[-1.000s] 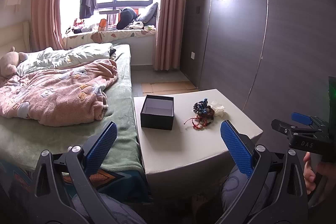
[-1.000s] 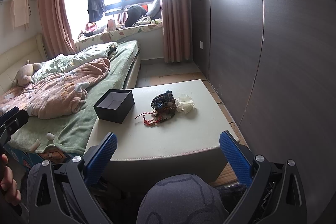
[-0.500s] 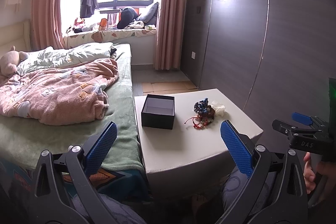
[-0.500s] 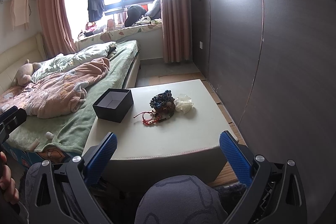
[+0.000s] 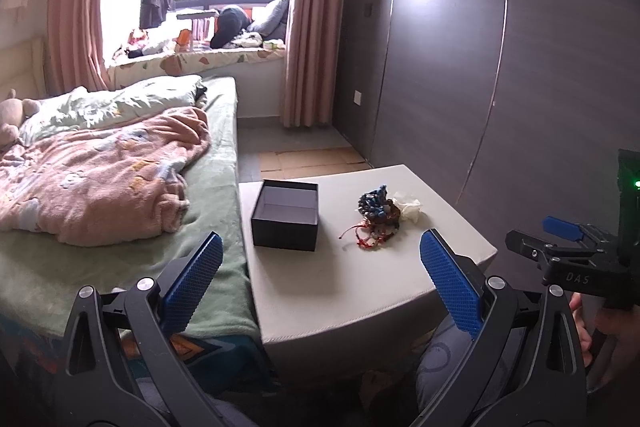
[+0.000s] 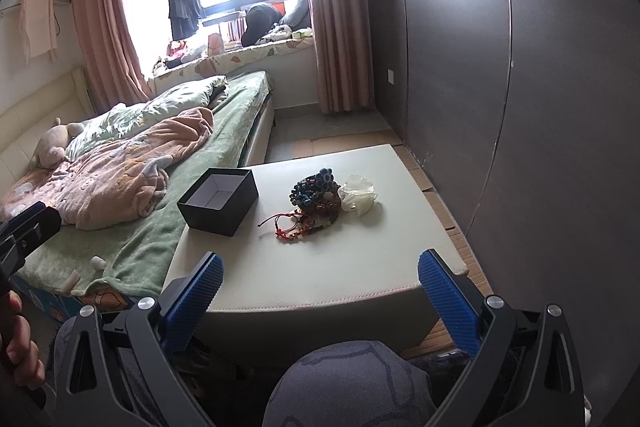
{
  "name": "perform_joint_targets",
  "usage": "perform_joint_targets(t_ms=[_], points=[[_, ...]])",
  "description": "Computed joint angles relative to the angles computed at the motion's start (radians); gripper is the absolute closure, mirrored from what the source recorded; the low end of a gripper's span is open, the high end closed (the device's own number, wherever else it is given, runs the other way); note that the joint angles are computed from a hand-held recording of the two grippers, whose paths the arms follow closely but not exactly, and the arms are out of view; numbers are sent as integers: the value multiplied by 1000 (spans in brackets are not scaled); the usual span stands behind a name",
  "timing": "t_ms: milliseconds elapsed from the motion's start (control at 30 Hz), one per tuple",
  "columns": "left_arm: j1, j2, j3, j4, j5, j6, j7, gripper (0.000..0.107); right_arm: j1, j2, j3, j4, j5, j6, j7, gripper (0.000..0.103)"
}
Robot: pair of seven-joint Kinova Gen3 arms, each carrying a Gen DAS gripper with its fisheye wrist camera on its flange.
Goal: Organize jewelry
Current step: 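Grasp the blue bead bracelet with the left gripper while the right gripper grasps the white cloth pouch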
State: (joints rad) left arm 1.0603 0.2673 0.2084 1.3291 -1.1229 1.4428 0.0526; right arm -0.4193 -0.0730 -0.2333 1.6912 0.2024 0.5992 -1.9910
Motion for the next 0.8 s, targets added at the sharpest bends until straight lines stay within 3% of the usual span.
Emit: perform_joint_targets(t_ms=[133,333,633,800], points=[[-65,2,-12,2,28,-116,-40,9,10,60,37,-50,-62,7,70,10],[-156,42,-52,-48,118,-281,-145,11,47,171,79,-151,-213,64,205,27],[-286,141,-112,-176,360,-456,-356,38,120,357,96,-328,-361,159,323,41],[-372,213,-116,-277,523,-487,-505,52,139,451,98,-434,-404,216,327,47]])
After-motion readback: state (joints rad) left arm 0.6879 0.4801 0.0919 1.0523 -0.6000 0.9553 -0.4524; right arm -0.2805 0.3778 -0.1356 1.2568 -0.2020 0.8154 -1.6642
